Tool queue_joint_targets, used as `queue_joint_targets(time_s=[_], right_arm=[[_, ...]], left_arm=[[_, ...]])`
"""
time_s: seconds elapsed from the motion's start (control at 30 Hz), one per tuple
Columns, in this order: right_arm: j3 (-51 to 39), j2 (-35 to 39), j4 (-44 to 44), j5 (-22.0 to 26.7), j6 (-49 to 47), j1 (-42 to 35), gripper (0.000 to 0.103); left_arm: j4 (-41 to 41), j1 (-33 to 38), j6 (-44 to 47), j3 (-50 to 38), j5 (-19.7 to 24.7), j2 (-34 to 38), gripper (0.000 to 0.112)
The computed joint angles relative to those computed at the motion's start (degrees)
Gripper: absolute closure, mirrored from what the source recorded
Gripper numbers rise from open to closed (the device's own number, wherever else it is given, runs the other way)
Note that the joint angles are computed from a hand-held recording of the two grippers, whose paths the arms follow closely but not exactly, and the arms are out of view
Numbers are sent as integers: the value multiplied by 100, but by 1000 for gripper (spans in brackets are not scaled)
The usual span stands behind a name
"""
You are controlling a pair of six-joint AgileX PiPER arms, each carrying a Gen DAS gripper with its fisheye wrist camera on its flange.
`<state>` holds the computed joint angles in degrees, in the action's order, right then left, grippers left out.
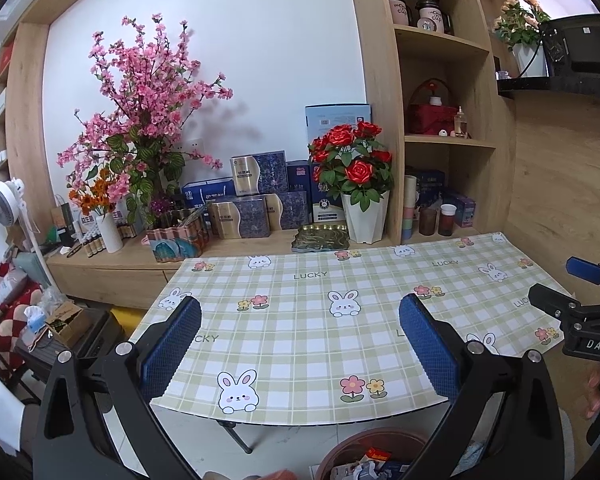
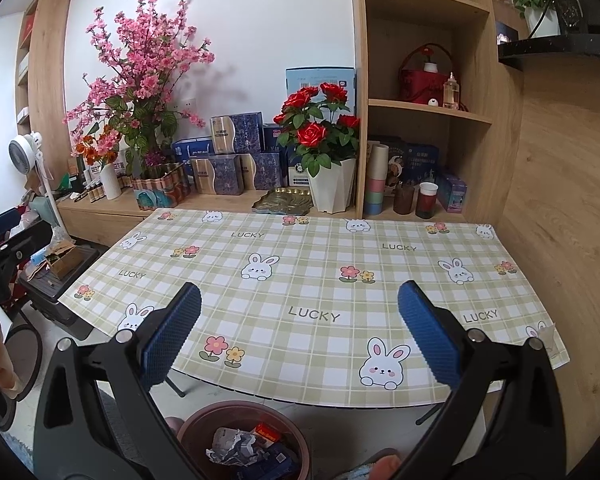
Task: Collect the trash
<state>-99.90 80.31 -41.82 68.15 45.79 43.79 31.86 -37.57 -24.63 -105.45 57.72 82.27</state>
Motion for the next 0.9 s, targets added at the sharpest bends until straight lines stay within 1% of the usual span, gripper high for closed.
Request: queue_joint_targets(time_s=[0.3,0.9], right_arm=[[26,-36,-28,-31,-53,-77,6],[24,-39,-16,-50,-69,-103,6]], left_arm=[[-327,193,184,-89,24,24,15],[-204,141,137,55,-49,-41,15]])
